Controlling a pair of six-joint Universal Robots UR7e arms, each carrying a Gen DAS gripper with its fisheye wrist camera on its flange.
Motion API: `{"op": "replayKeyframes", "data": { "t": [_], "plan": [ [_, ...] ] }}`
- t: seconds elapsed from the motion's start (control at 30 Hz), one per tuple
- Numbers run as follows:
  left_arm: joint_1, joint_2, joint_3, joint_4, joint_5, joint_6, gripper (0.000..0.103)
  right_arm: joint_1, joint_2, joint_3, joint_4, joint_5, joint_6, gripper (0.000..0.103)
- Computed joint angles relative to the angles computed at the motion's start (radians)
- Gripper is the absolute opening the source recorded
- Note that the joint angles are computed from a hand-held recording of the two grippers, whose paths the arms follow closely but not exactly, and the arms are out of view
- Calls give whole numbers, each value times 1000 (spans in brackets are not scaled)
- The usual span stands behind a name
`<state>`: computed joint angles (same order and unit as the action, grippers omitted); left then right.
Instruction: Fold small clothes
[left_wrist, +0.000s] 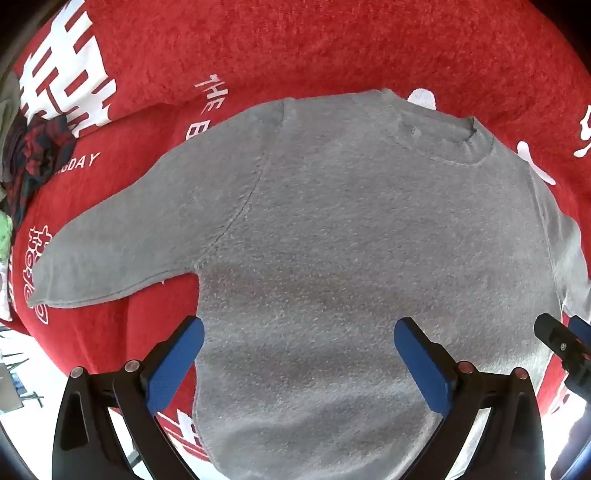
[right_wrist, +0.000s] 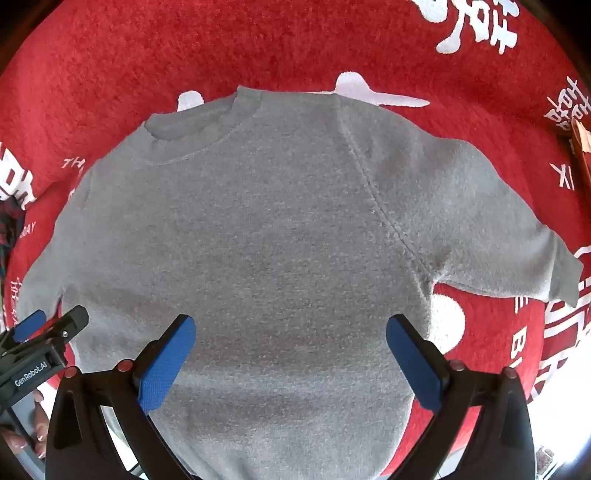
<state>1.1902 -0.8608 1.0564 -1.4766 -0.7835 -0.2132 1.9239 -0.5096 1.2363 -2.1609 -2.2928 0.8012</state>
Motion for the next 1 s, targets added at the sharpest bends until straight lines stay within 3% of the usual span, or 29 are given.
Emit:
{"op": "replayKeyframes", "data": {
  "t": [1.0],
  "plan": [
    [4,-11,11,-11,4,14,103,11,13,-10,1,-10,-7,103]
  ]
}}
